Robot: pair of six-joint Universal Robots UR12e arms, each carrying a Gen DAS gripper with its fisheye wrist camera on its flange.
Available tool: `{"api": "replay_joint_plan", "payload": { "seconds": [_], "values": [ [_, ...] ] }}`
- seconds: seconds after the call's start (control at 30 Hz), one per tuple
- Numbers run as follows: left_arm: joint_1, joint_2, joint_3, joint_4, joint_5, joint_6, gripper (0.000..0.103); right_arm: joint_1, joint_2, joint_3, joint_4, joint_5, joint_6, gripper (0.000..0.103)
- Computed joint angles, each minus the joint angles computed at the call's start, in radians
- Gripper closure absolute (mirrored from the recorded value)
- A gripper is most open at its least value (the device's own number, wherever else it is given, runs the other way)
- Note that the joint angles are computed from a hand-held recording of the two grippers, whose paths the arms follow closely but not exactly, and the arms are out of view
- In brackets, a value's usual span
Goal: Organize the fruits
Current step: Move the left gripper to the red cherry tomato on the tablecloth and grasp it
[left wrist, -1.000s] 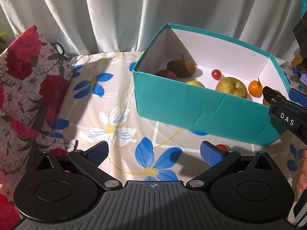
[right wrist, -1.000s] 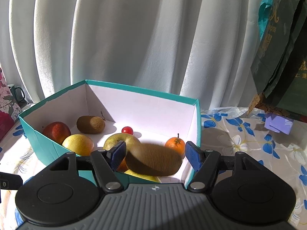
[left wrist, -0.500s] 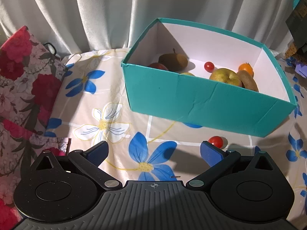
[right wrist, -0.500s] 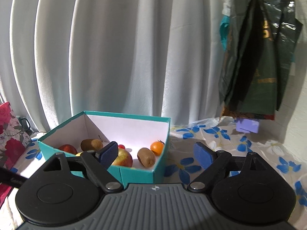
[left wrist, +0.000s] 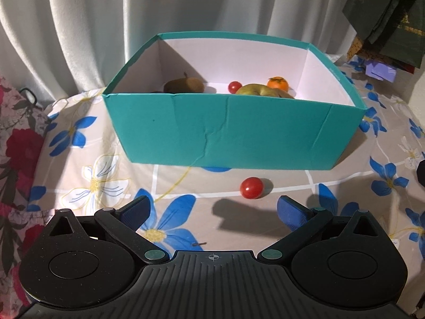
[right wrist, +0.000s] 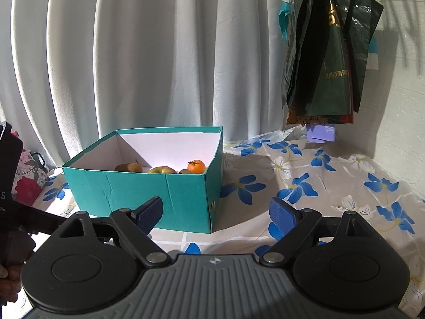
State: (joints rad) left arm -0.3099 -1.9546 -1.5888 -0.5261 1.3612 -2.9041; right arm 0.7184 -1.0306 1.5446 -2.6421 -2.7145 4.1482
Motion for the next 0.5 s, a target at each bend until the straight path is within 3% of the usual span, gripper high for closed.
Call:
{"api": "replay_joint_plan", "payload": {
  "seconds": [0.23,0.5],
  "values": [
    [0.006,-0.022,0.005,0.012,-0.116,-0.024,0.000,0.006,-0.006,-0.003,0.079,0.000,0.082,0.015],
    [-0.007,-0.048,0.027,-0.031,-0.131,0.013,0.000,0.000,-0.007,0.000,0.096,0.019,0.106,0.015]
  ]
}}
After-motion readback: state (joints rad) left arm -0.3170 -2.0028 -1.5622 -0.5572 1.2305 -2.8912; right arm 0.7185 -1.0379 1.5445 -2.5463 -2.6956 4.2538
